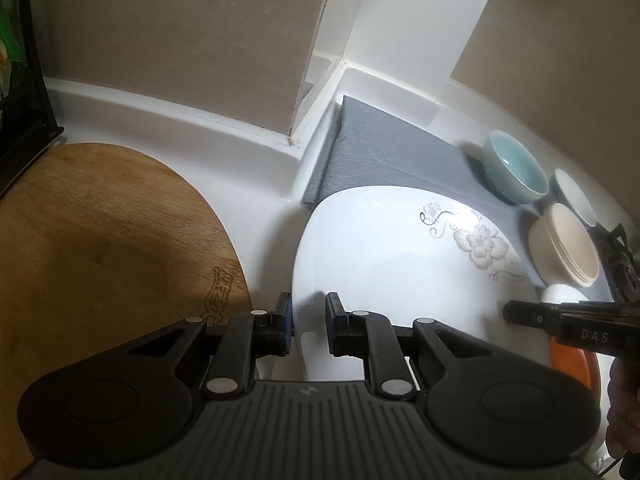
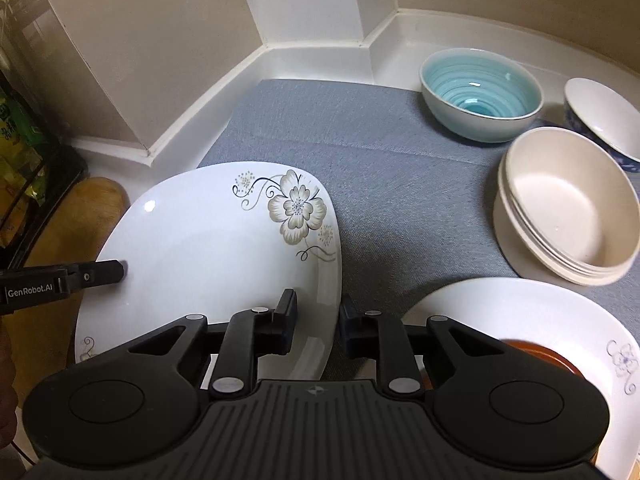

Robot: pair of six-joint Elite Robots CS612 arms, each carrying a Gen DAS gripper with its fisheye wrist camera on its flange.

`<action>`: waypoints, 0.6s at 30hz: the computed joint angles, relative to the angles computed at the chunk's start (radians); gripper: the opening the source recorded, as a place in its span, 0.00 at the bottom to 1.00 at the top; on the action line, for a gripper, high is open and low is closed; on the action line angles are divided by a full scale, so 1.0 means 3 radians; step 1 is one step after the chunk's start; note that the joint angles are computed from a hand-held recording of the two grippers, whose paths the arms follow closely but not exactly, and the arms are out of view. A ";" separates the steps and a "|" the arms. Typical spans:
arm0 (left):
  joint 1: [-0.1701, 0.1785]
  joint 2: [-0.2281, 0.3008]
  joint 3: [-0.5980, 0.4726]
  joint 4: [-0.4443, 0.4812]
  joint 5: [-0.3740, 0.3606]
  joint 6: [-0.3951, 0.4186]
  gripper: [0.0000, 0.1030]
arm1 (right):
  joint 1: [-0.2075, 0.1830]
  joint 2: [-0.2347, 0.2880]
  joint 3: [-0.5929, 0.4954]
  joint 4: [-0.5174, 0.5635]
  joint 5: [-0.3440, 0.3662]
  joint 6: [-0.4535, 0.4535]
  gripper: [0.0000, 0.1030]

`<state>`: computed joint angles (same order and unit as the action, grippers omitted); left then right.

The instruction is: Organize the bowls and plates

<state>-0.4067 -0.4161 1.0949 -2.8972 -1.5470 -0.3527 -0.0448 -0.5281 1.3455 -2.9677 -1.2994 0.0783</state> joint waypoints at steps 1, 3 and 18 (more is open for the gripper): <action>-0.0003 -0.0007 0.0015 -0.0006 0.0000 -0.0003 0.17 | -0.0002 -0.0001 0.0004 -0.0004 0.0002 0.0005 0.23; -0.0011 -0.0024 0.0047 -0.0031 0.0014 0.0013 0.17 | -0.0003 0.0001 0.0013 -0.0017 0.0001 0.0023 0.23; -0.0099 -0.0134 0.0216 -0.0188 0.0065 0.0126 0.17 | -0.0015 -0.0041 0.0170 -0.0311 -0.0044 0.0189 0.22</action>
<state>-0.4363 -0.4564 1.1598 -2.9536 -1.5274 -0.3148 -0.0492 -0.5403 1.3965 -3.0610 -1.3126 0.1349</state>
